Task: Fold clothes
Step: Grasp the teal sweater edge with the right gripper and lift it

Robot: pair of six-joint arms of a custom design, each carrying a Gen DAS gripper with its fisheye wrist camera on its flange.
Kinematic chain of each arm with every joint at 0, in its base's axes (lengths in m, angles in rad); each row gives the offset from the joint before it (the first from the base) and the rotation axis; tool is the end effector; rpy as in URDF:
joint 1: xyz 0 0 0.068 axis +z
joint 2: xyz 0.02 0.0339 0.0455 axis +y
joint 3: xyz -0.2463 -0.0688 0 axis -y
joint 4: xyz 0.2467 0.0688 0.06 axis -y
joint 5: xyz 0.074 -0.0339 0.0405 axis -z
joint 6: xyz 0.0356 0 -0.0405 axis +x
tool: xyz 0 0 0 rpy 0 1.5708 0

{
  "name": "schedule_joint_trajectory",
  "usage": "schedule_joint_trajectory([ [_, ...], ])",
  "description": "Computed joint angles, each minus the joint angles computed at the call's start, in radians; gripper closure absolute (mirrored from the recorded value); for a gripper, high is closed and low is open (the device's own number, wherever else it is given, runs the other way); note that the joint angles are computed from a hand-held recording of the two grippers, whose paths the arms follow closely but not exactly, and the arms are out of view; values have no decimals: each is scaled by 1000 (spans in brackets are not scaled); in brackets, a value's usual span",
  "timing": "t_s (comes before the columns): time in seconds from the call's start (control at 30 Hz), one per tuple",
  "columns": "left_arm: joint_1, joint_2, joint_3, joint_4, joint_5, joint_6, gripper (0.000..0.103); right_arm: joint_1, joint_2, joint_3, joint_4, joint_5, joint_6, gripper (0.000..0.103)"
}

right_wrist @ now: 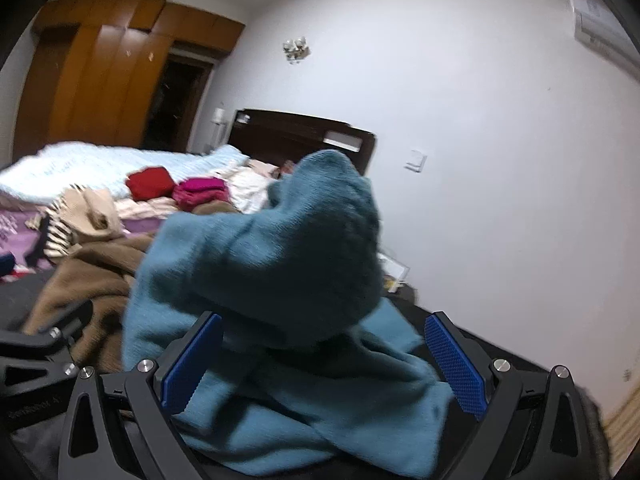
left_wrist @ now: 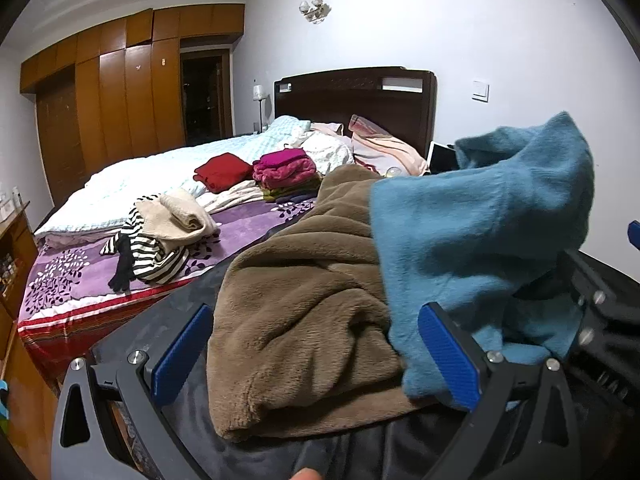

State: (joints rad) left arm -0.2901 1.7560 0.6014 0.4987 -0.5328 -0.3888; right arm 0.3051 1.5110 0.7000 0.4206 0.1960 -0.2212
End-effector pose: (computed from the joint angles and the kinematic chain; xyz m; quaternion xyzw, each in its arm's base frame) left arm 0.2954 -0.0693 0.0904 -0.1588 0.8587 0.0808 0.4804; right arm 0.3068 0.0893 0.1804 -0.1625 0.8125 -0.0580 0.5568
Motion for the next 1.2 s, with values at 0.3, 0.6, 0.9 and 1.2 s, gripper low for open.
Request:
schedule_joint_trajectory([
  [0.3,41,78,62,-20,77,9,0,-116,201,252,-140,-256,119,0],
  [0.6,79,158,132,-56,130,8,0,-97,364,400,-173,-275,104,0],
  [0.9,89,198,168,-86,142,1,0,-119,396,419,-177,-322,87,82],
  [1.2,57,178,164,-97,127,1,0,-245,225,223,21,-347,152,91],
])
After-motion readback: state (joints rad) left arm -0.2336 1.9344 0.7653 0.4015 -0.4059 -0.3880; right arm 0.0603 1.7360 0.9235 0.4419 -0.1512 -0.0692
